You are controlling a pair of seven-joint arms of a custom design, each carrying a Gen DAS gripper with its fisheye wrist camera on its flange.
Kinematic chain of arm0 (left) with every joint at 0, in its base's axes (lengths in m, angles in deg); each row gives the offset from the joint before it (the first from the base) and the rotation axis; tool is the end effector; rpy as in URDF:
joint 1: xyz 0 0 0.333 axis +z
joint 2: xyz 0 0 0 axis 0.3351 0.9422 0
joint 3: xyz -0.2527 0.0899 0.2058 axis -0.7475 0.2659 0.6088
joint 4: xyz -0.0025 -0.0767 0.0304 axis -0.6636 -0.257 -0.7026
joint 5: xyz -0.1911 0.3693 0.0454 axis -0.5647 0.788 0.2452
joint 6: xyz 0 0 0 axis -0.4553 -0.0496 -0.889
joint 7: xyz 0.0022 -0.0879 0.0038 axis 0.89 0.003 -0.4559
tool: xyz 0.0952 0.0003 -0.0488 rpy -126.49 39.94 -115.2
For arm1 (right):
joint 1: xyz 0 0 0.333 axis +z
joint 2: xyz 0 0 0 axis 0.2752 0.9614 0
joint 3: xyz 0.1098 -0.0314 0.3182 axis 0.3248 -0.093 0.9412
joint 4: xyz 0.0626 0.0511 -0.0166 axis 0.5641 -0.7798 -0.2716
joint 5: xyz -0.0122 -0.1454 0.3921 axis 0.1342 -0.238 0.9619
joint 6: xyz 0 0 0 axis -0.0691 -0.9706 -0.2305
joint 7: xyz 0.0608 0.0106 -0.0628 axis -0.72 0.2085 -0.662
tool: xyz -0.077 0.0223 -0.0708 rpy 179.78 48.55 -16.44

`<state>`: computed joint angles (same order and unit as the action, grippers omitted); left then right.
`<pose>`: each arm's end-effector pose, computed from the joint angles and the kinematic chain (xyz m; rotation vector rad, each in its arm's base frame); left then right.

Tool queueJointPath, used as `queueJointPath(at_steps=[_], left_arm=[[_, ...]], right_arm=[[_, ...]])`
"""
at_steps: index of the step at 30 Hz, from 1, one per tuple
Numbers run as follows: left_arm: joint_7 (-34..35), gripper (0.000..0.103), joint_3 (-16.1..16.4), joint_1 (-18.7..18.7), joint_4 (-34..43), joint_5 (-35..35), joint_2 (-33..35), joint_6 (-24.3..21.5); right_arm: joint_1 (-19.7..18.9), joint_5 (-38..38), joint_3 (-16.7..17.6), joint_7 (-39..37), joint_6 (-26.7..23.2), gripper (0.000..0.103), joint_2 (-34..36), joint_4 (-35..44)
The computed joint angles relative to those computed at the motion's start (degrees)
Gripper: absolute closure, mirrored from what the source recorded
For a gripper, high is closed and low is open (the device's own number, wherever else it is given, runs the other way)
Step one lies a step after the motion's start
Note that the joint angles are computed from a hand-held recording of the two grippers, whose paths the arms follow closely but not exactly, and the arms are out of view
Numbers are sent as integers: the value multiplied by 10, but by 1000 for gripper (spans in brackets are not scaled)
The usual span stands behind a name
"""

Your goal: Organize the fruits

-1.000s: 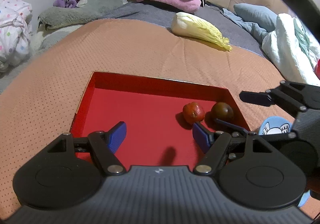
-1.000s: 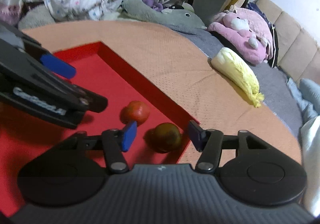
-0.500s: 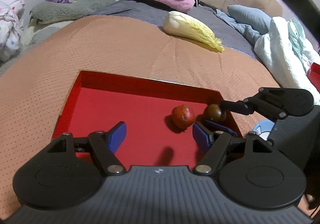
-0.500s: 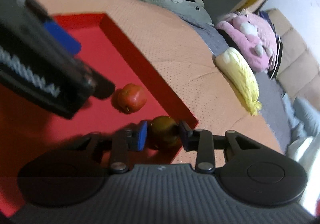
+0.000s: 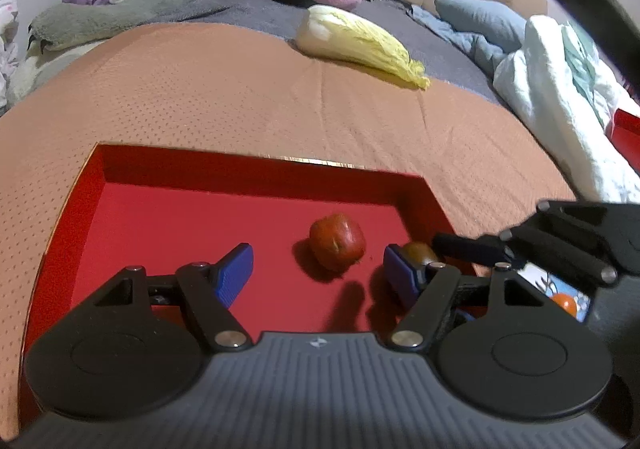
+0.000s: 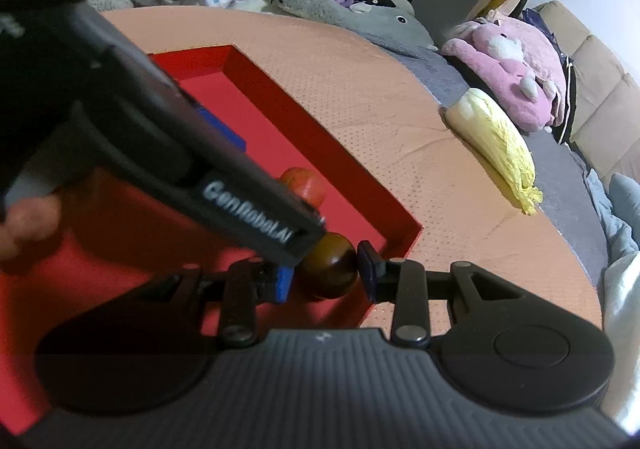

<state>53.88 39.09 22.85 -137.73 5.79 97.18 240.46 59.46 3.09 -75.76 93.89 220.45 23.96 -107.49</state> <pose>0.7238 -0.1758 0.2445 -1.7823 1.9301 -1.0883 0.6597 0.3781 0.2656 -2.3361 0.9052 -0.9037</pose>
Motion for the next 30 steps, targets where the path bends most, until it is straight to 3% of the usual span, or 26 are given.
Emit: queueJointPath(at_steps=[3, 6, 8, 10, 12, 14, 18, 21, 25, 30], left_arm=[[2, 31, -30, 25, 17, 7, 20, 0], [3, 32, -72, 59, 25, 11, 37, -4], [8, 34, -71, 56, 30, 15, 41, -7], [15, 41, -79, 61, 34, 19, 47, -8], [21, 58, -84, 65, 39, 21, 51, -14], [29, 64, -88, 69, 41, 21, 54, -18], [36, 65, -91, 70, 40, 15, 56, -10], [39, 65, -97, 76, 30, 17, 52, 1], [27, 65, -69, 55, 18, 15, 34, 11], [7, 65, -8, 7, 0, 4, 4, 17]], right_arm=[[4, -4, -3, -4, -9, 65, 3, 6], [6, -18, -1, -11, -33, 53, 8, 18], [33, -36, -36, 15, -31, 53, 20, 23], [21, -43, -22, 17, -41, 54, 19, 30], [2, -47, 3, 13, -50, 57, 13, 33], [-24, -48, 36, 3, -56, 63, 3, 27], [-19, -56, 26, 39, -36, 62, -11, 4], [-33, -45, 42, 47, -27, 63, -20, -8], [-24, -40, 34, 57, -12, 63, -32, -30], [-47, -9, 65, 48, 14, 63, -58, -67]])
